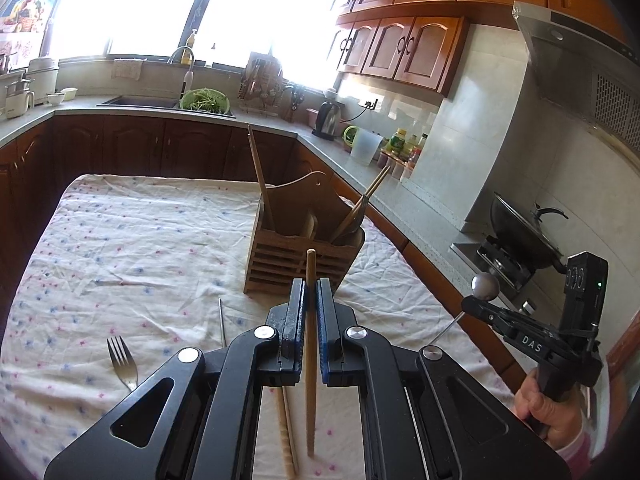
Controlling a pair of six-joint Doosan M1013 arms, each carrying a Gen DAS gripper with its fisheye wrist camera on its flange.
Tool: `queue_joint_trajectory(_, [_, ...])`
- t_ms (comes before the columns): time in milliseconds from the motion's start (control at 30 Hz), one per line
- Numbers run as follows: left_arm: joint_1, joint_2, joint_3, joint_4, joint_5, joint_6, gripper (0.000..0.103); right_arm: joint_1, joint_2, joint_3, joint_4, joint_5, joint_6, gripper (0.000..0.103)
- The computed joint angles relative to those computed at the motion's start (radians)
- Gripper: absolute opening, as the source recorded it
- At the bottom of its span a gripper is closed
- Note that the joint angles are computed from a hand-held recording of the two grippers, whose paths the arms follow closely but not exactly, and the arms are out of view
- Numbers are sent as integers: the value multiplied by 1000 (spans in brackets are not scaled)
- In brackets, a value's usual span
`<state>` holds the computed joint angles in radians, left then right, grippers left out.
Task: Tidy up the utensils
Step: 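Lift the spoon and chopstick and carry both over the wooden holder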
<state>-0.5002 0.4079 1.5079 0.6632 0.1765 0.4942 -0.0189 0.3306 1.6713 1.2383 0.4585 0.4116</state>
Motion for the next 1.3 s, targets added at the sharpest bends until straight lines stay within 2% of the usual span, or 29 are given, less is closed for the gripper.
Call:
queue_joint_trajectory(100, [-1,-3,2,47,-3,-48,5,-1,0,0,2,2,0,2])
queue_joint_trajectory(433, [0,-12,7,378,-15,-387,5,0,5,-14,13,1,-8,2])
queue_joint_trajectory(667, [8,-9,-7,543,-13,-553,5,2,12,-33,34,-3,-33,2])
queue_joint_trajectory(833, [15,-3,-23,713,-12,-718,5,8,19,-58,31,-10,-41,2])
queue_joint_trajectory(1000, [24,9,-55,766,-4,-758,5,13,30,-89,47,-20,-62,2])
queue_joint_trajectory(1300, [42,41,-131,971,28,-934,5,33,59,-166,76,-59,-125,2])
